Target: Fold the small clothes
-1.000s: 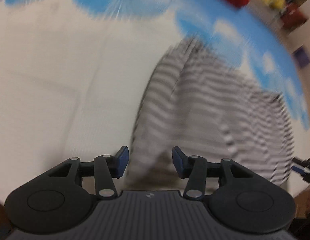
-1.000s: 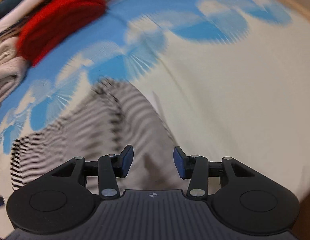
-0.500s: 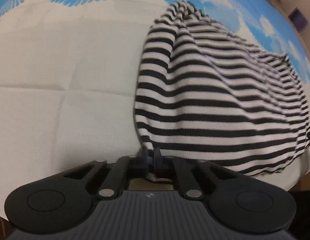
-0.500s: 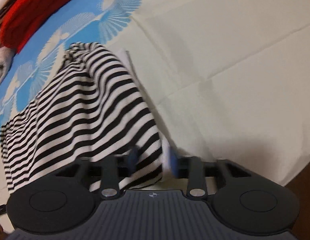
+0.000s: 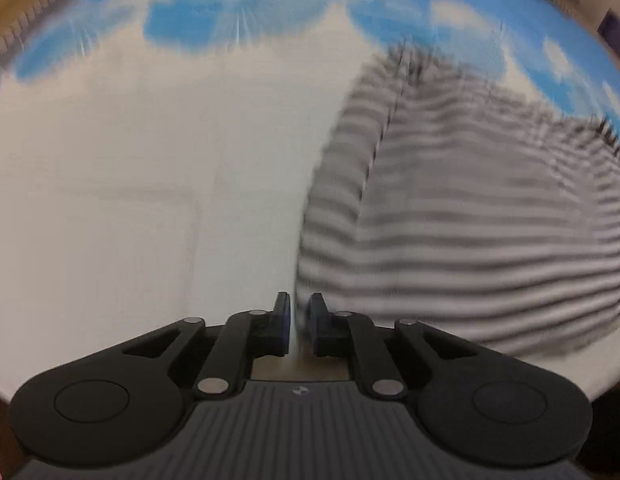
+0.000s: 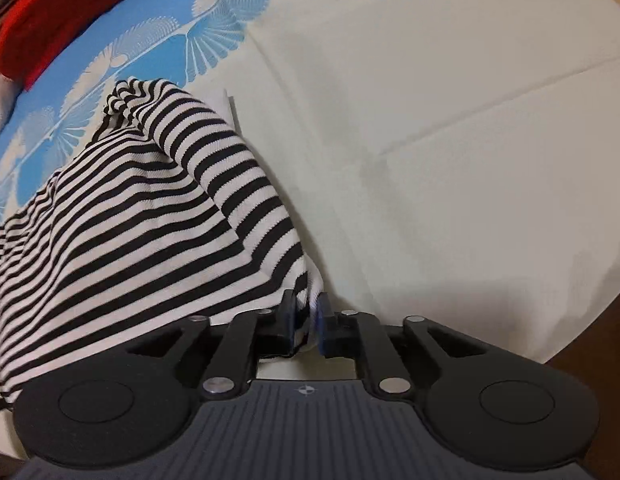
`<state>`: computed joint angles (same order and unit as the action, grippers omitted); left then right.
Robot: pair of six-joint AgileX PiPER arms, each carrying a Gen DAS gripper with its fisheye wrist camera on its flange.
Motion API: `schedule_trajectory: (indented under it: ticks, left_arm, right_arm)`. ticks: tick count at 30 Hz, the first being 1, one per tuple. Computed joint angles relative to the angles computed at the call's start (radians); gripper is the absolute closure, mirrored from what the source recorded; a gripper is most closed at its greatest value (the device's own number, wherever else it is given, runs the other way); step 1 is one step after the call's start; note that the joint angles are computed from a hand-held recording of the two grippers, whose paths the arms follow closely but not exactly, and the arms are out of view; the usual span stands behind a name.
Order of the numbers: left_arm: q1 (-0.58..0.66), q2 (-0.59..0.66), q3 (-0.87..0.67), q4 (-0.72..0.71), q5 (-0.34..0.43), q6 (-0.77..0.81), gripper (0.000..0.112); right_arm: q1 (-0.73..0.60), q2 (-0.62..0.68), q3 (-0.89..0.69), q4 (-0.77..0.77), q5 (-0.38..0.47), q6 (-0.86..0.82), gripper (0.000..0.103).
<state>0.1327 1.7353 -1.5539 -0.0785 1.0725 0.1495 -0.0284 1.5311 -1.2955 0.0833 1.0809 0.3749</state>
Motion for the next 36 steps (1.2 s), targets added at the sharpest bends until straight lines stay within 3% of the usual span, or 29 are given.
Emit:
schedule_trajectory:
  ticks: [3, 5, 7, 9, 11, 13, 14, 17, 19, 21, 24, 28, 31, 36]
  left_arm:
    - [0.021, -0.028, 0.005, -0.206, -0.020, 0.111, 0.100]
    - [-0.004, -0.013, -0.007, -0.280, 0.020, 0.174, 0.089]
    - [-0.074, 0.017, -0.028, -0.239, 0.046, 0.177, 0.081]
    - [-0.135, 0.051, -0.033, -0.140, 0.060, 0.123, 0.079]
    - [-0.174, 0.115, -0.082, -0.059, 0.097, 0.022, 0.075]
    - [-0.178, 0.133, -0.127, -0.046, 0.120, -0.053, 0.075]
    - [-0.183, 0.119, -0.129, -0.029, 0.111, -0.082, 0.075]
    - [-0.209, 0.076, -0.120, -0.014, 0.010, -0.115, 0.075]
    - [-0.202, 0.075, -0.121, -0.061, -0.042, -0.119, 0.075]
    - [-0.210, 0.102, -0.150, -0.067, -0.046, -0.140, 0.075]
    - [-0.236, 0.174, -0.223, -0.025, -0.023, -0.177, 0.075]
    - [-0.245, 0.298, -0.343, 0.040, 0.065, -0.273, 0.070]
    - [-0.227, 0.287, -0.325, 0.021, 0.048, -0.280, 0.069]
    - [-0.210, 0.213, -0.259, -0.012, -0.019, -0.205, 0.069]
  right_arm:
    - [0.068, -0.052, 0.013, -0.131, -0.087, 0.063, 0.084]
    - [0.088, -0.092, 0.038, -0.124, -0.168, 0.026, 0.082]
    - [0.076, -0.097, 0.047, -0.006, -0.203, -0.084, 0.078]
    - [0.056, -0.056, 0.031, 0.128, -0.163, -0.186, 0.070]
    - [0.079, 0.014, -0.005, 0.103, -0.094, -0.183, 0.068]
    - [0.133, 0.083, -0.041, -0.033, -0.011, -0.115, 0.068]
    - [0.145, 0.095, -0.048, -0.056, -0.009, -0.100, 0.069]
    - [0.182, 0.078, -0.061, -0.118, -0.074, -0.023, 0.068]
    - [0.188, 0.042, -0.043, -0.084, -0.166, -0.029, 0.068]
    - [0.202, 0.022, -0.028, -0.057, -0.242, -0.043, 0.068]
    - [0.246, 0.049, -0.041, -0.028, -0.289, -0.049, 0.068]
    - [0.324, 0.200, -0.162, -0.094, -0.233, 0.007, 0.067]
    - [0.367, 0.316, -0.278, -0.197, -0.095, 0.086, 0.066]
    - [0.382, 0.326, -0.299, -0.246, -0.116, 0.150, 0.065]
